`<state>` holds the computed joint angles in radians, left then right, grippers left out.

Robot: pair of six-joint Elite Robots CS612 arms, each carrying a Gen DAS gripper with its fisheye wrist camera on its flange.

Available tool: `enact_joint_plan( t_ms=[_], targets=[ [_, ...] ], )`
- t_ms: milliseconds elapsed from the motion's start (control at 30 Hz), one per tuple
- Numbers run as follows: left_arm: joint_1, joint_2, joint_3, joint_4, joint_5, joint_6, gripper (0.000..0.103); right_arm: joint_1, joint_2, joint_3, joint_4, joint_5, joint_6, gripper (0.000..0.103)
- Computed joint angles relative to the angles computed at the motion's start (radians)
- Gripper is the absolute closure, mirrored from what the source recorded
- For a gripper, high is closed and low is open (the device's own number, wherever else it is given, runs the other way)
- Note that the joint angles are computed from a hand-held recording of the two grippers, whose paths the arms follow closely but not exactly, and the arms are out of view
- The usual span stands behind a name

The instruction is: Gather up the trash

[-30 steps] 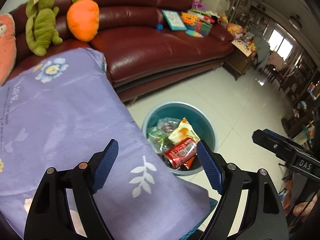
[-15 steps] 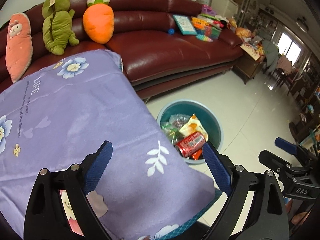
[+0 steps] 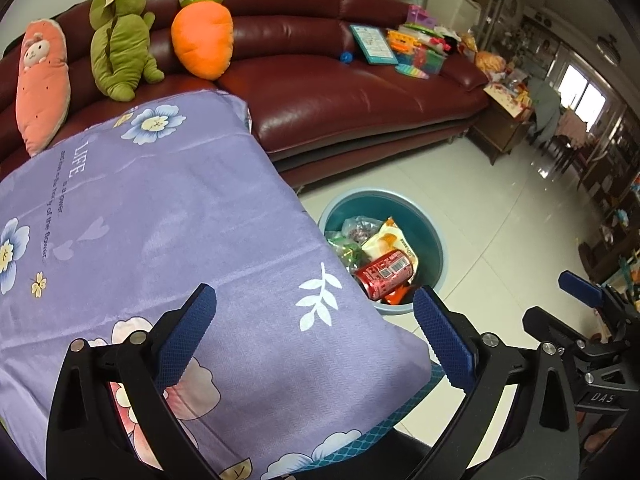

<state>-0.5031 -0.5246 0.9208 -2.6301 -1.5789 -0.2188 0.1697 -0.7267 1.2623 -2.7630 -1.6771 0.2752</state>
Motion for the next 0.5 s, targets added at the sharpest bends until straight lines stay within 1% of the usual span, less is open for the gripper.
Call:
enact_joint_plan(
  t_ms=[167,500],
  targets=[
    [-0.001,0.009,-0.012,0.017,0.001,-0.002,0.004,-0.001,0.006,-0.009,0.018,-0.012,0.006,0.007],
    [-0.001,0.029,-0.035,0.039,-0.001,-0.006,0.004,-0.008,0.02,-0.021,0.043,-0.004,0.043,0.007]
  ],
)
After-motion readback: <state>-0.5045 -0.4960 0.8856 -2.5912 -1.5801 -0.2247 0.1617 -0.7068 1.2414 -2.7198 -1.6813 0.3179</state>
